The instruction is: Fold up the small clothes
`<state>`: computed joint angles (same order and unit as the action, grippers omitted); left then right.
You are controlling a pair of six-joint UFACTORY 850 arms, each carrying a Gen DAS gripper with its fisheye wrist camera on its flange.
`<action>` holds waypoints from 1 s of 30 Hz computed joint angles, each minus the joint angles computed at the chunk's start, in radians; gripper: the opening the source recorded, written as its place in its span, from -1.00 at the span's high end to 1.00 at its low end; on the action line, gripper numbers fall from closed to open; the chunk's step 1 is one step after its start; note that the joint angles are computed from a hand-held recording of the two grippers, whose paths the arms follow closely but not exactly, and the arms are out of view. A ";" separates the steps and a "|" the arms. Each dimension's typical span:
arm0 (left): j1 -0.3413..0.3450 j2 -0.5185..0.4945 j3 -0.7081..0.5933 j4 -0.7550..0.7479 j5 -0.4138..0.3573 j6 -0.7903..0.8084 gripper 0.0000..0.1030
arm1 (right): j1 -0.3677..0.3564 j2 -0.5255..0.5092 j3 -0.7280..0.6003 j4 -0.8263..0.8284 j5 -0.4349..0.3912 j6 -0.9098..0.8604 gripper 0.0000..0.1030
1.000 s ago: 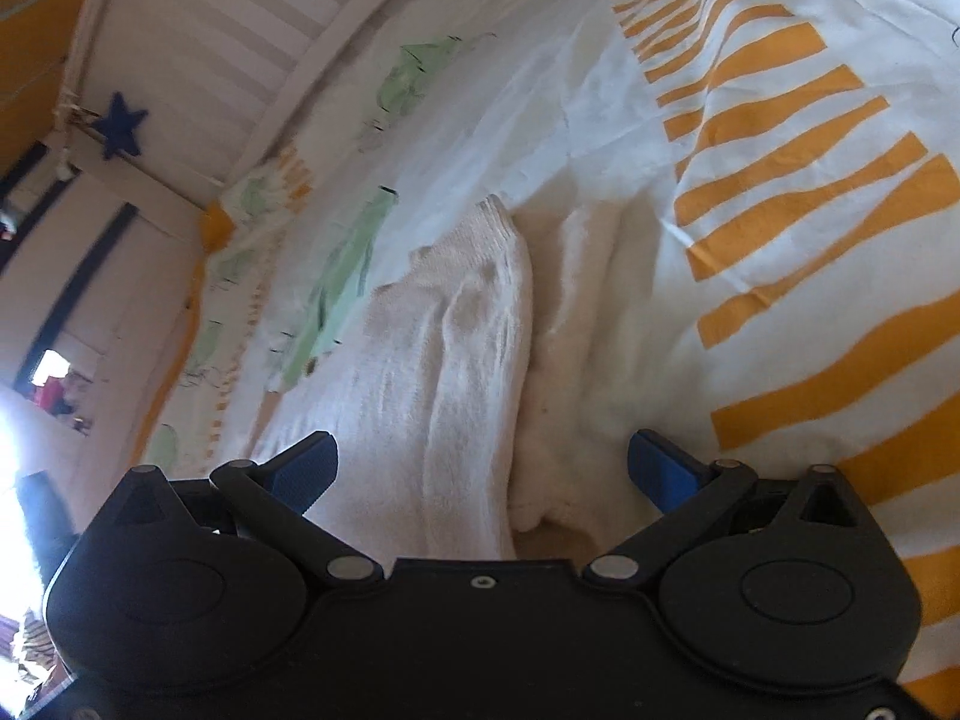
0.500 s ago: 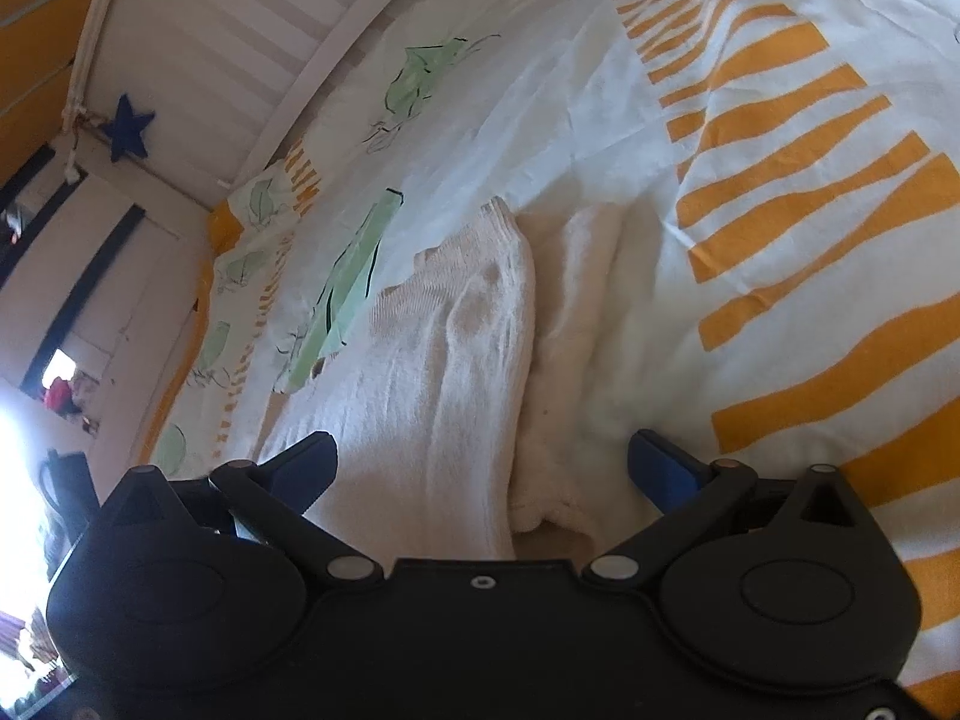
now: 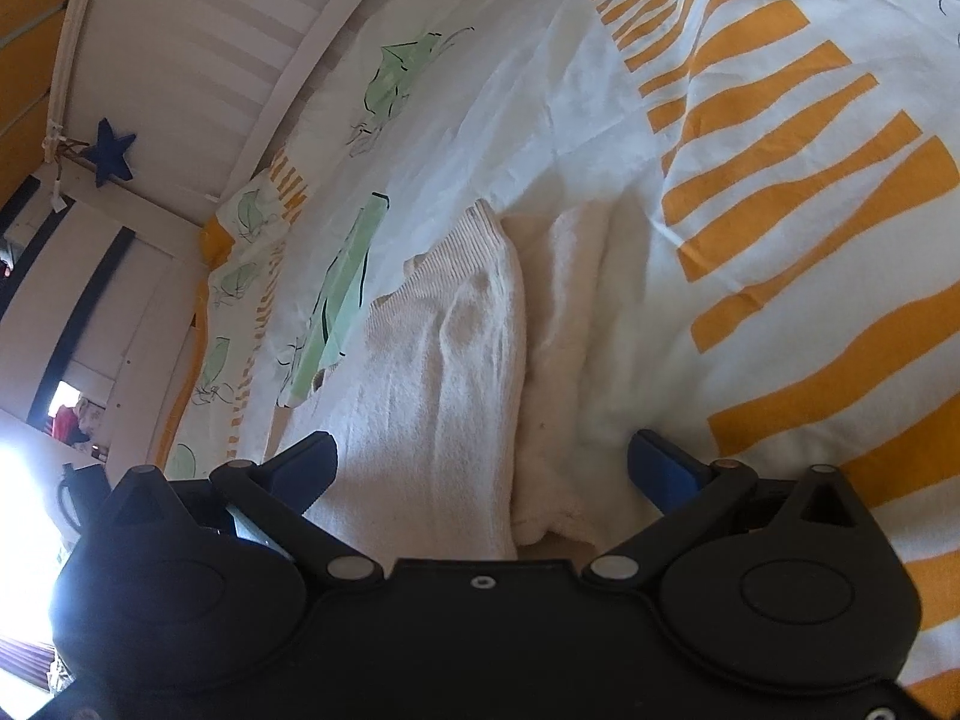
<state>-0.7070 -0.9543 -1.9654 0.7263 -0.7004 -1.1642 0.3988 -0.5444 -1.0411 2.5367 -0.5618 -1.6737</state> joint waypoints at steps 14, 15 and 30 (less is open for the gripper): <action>0.023 -0.056 -0.115 -0.101 -0.063 0.096 -0.78 | -0.031 -0.006 0.012 -0.068 -0.062 0.085 -0.99; 0.024 -0.058 -0.126 -0.092 -0.065 0.090 -0.78 | -0.033 -0.007 0.013 -0.069 -0.067 0.089 -0.99; 0.050 -0.183 -0.315 -0.185 -0.095 0.226 -0.80 | -0.040 -0.011 0.013 -0.078 -0.092 0.111 -0.99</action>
<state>-0.6568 -1.1371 -2.2806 0.5413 -0.7950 -0.9378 0.3590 -0.5558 -1.0276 2.4583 -0.6533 -1.5628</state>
